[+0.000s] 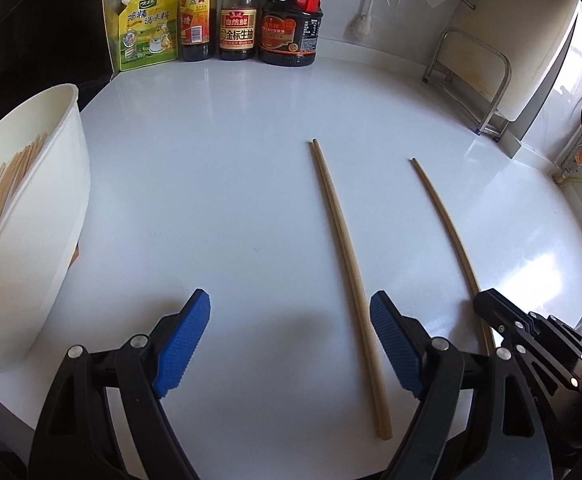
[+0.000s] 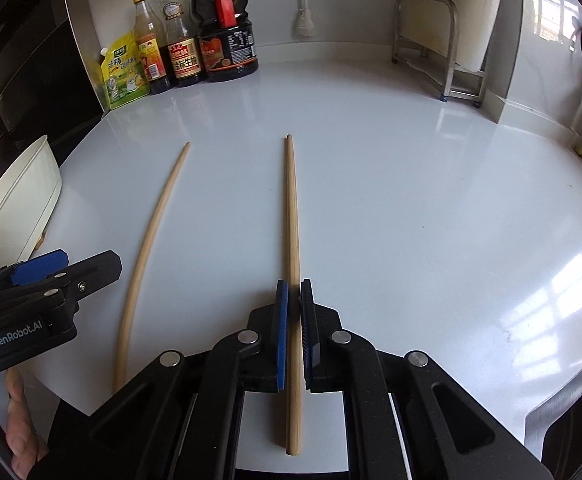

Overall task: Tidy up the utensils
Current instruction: 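Close the right tool on a chopstick while the left tool grasps the other chopstick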

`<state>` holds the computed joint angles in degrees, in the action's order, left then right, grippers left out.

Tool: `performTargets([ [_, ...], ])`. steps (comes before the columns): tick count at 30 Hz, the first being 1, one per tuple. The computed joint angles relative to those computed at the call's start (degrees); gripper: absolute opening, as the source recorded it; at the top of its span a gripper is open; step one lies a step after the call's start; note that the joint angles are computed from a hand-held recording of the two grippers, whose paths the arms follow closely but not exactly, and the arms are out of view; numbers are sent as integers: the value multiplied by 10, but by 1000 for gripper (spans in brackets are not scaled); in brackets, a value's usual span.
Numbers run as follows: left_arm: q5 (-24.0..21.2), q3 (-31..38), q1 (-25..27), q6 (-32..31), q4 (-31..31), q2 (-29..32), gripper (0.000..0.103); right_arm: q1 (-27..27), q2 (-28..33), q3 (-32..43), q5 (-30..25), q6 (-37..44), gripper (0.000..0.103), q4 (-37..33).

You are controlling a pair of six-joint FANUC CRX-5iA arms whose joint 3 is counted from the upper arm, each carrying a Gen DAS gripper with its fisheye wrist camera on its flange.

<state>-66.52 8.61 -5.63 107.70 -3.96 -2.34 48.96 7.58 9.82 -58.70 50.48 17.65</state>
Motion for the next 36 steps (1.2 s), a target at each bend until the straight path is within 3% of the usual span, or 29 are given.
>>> performTargets([
  [5, -9, 18, -17, 12, -20, 20, 81, -10, -5, 1, 2, 14, 8, -15],
  [9, -18, 33, -26, 24, -42, 32, 81, -13, 0, 5, 5, 17, 27, -3],
  [16, -23, 46, -45, 31, -77, 41, 80, -6, 17, 8, -2, 21, 27, 30],
  [19, -7, 39, -49, 16, -74, 36, 66, -2, 20, 10, 2, 31, 27, 30],
  [20, -4, 38, -49, 9, -70, 35, 55, -1, 21, 10, 4, 34, 27, 30],
  [22, -2, 39, -50, -5, -61, 36, 36, -1, 20, 11, 10, 43, 17, 20],
  [24, -4, 41, -50, -15, -51, 38, 10, -1, 20, 15, 10, 50, 7, 10],
  [30, -12, 35, -35, -36, -14, 35, 7, -17, 13, 23, 19, 53, 6, -42],
  [36, -14, 24, -17, -61, 19, 20, 7, -16, 8, 26, 14, 39, 6, -50],
])
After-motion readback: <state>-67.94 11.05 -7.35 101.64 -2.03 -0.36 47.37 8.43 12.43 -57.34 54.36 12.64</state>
